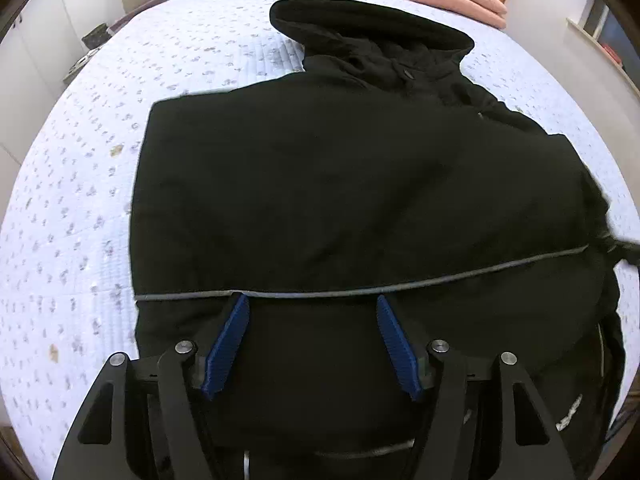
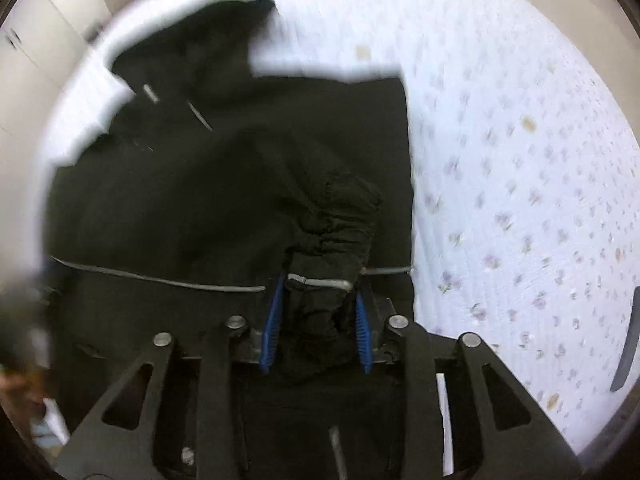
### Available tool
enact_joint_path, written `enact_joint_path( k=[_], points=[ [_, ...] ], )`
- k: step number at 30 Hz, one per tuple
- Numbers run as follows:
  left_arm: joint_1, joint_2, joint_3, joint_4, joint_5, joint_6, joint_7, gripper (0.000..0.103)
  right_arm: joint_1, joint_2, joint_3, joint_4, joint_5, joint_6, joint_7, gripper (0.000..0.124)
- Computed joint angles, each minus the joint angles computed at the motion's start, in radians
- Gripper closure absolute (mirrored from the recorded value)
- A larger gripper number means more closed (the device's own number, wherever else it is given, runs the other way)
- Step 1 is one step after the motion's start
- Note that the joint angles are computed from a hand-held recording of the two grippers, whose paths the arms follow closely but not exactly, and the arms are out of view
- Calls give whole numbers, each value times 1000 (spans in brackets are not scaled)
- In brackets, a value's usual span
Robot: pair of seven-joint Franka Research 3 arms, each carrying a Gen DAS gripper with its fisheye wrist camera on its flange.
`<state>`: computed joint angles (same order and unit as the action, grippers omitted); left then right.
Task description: Fold large clothes
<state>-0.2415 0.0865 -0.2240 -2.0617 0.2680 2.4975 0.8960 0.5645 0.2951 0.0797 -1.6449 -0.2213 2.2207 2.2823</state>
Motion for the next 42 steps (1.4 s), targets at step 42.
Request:
enact_joint_path(
  k=[42],
  points=[
    [54, -84, 18, -106, -128, 69, 183, 23, 119, 109, -11, 212, -129, -244, -14, 76]
  ],
)
